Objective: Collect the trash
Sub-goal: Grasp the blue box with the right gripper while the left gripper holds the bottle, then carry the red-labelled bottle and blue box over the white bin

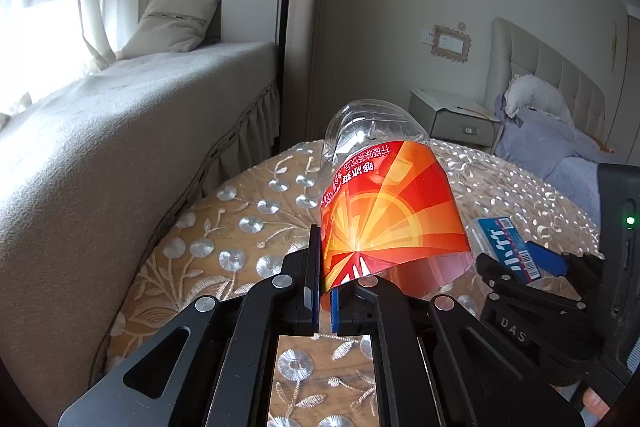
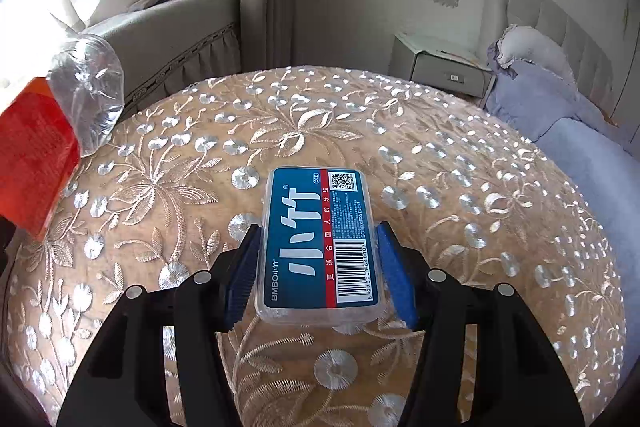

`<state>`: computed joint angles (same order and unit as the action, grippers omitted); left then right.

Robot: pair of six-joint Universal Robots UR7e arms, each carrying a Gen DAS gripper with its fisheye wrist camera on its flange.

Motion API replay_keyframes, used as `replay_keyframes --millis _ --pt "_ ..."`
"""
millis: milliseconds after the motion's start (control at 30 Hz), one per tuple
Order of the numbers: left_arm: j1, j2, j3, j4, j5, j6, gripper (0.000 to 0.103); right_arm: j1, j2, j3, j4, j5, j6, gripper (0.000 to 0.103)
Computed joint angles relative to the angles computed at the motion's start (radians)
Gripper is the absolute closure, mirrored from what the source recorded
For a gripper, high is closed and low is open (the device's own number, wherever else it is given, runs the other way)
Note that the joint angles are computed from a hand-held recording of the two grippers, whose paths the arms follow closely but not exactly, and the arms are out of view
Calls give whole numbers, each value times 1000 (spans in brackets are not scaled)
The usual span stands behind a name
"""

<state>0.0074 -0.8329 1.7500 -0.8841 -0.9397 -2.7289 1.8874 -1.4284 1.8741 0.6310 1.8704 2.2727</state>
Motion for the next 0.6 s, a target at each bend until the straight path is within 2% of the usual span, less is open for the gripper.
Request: replay_keyframes --millis 133,333,467,600 --pt "-15 52 -80 47 19 18 100 -24 -131 1 50 -58 -43 44" --pt "-38 162 -234 104 66 44 100 -97 -342 -30 171 -178 -100 44" --pt "-40 260 -361 122 113 112 100 -213 -466 -70 255 -271 -159 44" --pt "-40 345 -460 70 186 206 100 -410 -563 -118 342 -408 -245 44"
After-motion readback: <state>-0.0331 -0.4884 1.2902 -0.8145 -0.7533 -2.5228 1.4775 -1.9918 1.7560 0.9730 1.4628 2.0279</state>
